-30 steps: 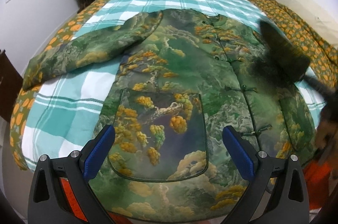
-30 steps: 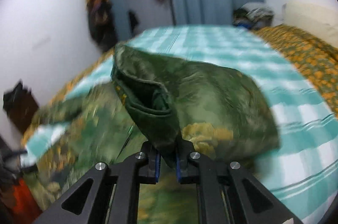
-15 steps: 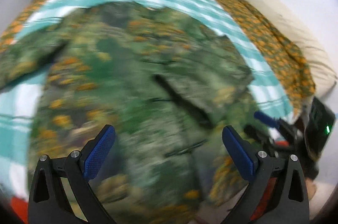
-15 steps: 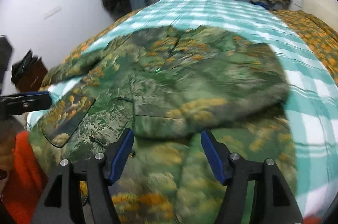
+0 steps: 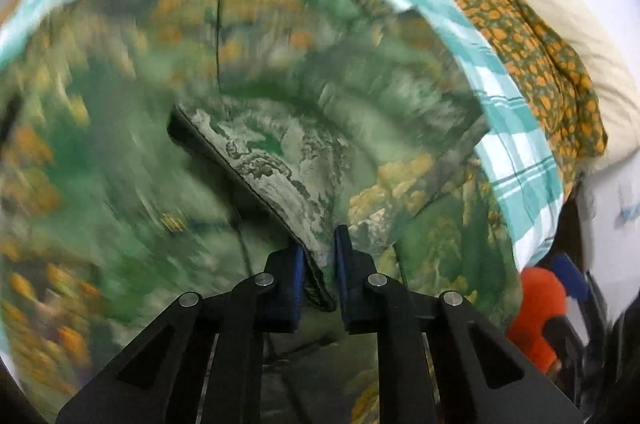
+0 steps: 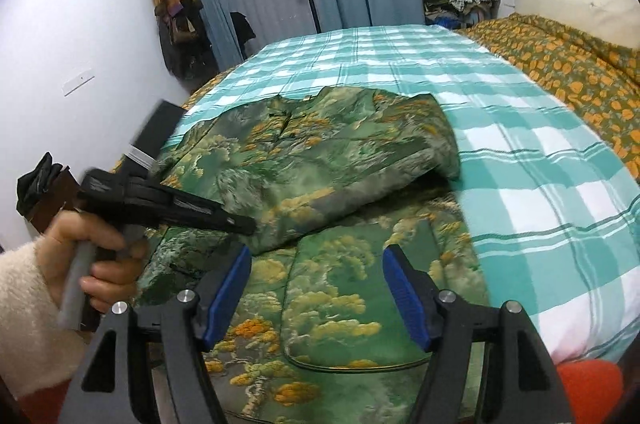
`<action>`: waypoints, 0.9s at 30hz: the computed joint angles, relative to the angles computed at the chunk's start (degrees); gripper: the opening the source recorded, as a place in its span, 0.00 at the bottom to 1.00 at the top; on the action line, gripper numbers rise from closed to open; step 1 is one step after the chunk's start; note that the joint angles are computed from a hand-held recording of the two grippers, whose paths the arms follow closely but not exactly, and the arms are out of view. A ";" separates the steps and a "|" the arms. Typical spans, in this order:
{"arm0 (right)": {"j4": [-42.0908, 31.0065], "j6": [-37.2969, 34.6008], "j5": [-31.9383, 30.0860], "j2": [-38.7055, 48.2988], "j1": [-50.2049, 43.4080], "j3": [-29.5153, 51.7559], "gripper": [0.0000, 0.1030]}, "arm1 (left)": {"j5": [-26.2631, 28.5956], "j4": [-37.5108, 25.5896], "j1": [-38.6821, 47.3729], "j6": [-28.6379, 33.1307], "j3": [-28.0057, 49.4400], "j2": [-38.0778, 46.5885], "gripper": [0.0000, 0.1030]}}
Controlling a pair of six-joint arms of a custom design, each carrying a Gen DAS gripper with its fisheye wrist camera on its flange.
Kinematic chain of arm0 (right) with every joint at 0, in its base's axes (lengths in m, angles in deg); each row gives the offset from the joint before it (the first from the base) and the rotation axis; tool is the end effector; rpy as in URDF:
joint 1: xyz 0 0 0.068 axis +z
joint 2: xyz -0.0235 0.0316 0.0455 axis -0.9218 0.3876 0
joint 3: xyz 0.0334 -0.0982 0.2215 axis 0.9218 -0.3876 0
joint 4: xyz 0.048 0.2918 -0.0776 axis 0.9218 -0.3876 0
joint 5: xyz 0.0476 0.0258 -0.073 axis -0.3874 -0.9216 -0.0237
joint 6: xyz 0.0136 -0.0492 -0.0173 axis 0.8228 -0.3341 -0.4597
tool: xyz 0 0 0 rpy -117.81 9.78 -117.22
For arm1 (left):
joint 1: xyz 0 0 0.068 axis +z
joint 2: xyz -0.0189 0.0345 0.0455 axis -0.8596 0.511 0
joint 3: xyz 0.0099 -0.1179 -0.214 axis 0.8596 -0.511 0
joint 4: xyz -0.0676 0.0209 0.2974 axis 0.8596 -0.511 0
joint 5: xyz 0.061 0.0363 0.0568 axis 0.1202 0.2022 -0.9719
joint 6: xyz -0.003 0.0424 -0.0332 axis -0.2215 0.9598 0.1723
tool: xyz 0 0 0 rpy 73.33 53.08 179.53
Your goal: Fold large clothes
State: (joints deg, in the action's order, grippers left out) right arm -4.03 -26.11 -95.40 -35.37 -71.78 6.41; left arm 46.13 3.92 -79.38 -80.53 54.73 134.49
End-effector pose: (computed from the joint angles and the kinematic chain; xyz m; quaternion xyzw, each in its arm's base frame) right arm 0.1613 0.0064 0.3023 -0.1887 0.8892 0.2023 0.3645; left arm 0.2581 -0.0966 0.3044 -0.1226 0.9626 -0.1359 0.1995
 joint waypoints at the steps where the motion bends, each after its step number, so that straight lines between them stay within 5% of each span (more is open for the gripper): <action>1: -0.63 -1.75 -1.29 1.13 -1.93 0.83 0.68 | -1.42 -1.33 0.71 2.01 2.38 0.43 0.12; 6: 5.13 -1.56 0.06 12.11 -1.12 6.48 0.68 | -2.79 -2.29 11.73 11.74 9.75 5.44 0.12; 10: 12.48 1.72 4.56 27.20 4.39 16.02 0.67 | -0.90 1.50 19.02 15.05 8.09 8.71 0.12; 14: 14.66 5.11 8.40 45.31 10.04 28.80 0.48 | 1.59 4.93 22.57 16.89 2.37 8.02 0.12; 16: 15.12 7.13 10.18 53.22 12.10 33.74 0.46 | 2.70 6.33 23.52 17.71 -1.34 6.44 0.13; 22: 16.80 6.15 18.70 68.26 15.80 37.10 0.40 | 5.00 9.18 24.63 19.51 -7.25 3.62 0.13; 27: 18.28 6.26 19.70 69.52 16.41 35.64 0.39 | 5.21 11.60 24.78 19.54 -10.46 2.30 0.14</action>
